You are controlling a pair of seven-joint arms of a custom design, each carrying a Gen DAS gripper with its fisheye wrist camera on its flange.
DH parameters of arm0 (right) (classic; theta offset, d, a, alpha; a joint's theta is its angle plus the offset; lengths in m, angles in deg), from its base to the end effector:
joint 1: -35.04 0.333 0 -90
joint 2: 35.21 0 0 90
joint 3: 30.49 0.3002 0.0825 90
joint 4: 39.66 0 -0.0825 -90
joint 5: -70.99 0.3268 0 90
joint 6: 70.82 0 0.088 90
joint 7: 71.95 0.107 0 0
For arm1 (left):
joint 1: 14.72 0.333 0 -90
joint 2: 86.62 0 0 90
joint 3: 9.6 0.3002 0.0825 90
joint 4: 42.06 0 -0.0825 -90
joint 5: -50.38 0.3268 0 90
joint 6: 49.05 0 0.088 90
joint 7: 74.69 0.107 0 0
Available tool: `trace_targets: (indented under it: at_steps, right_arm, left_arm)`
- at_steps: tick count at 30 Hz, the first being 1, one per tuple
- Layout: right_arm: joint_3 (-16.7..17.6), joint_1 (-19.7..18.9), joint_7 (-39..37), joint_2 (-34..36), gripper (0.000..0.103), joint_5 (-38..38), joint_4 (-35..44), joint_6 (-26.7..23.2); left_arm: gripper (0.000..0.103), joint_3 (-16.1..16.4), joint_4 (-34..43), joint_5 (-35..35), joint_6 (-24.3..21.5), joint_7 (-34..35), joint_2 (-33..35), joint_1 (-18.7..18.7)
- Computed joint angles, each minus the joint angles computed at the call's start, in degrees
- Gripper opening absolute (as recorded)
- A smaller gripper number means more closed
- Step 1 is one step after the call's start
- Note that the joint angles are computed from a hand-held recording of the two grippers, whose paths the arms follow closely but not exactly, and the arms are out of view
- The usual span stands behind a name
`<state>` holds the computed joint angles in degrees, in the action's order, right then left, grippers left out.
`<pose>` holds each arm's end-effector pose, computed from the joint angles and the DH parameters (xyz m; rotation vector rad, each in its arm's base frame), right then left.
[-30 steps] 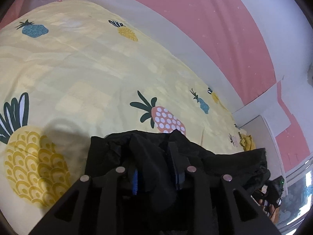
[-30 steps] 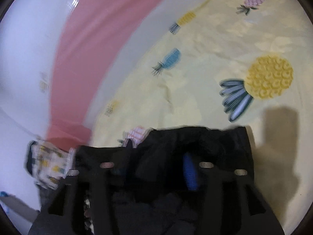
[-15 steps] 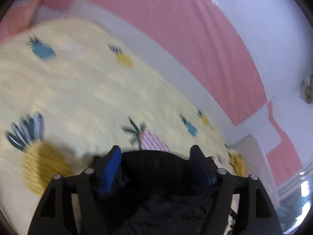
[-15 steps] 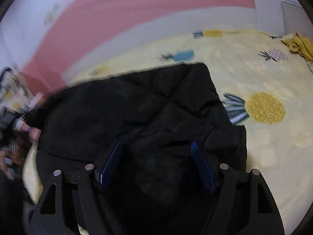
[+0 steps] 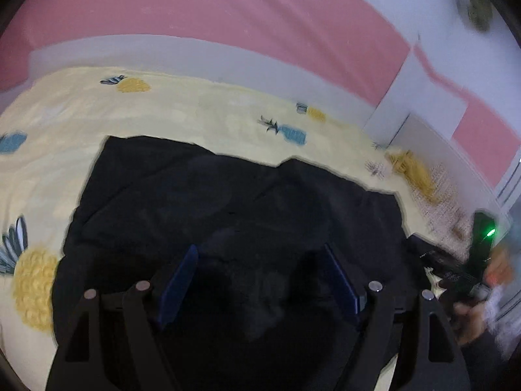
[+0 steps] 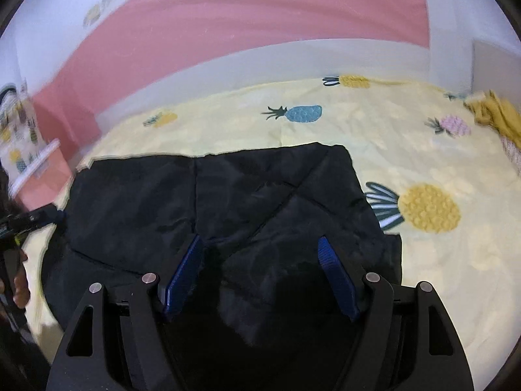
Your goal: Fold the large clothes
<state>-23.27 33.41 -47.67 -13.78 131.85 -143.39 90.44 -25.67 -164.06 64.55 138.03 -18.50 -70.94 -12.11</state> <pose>0.6223 0.0091 0.4061 -1.8722 1.3826 -0.4311 0.5584 -0.1467 0.4163 -1.9539 1.6972 -1.1197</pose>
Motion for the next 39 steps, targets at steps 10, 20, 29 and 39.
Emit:
trace_targets:
  at_steps: [10, 20, 29, 39]
  right_arm:
    - [-6.66, 4.4, 26.52, 15.11, 0.073, -24.92, 16.25, -2.68]
    - [-4.57, 2.15, 34.51, 18.17, 0.072, -32.43, 19.71, -4.46]
    - [5.15, -4.57, 23.17, 6.48, 0.072, -21.48, 6.23, 2.72]
    - [7.49, -0.22, 7.08, 3.16, 0.072, -12.08, 1.71, 2.63]
  left_arm:
    - [0.08, 30.96, 14.71, 12.66, -6.77, -14.89, 12.03, -25.21]
    - [0.081, 24.18, 18.55, 15.57, -11.31, -17.21, 13.73, -19.31]
    - [0.081, 17.95, 18.02, 17.81, -16.22, -15.43, 10.86, -14.56]
    - [0.081, 11.41, 4.67, 15.92, -1.9, -12.23, 1.4, -10.43]
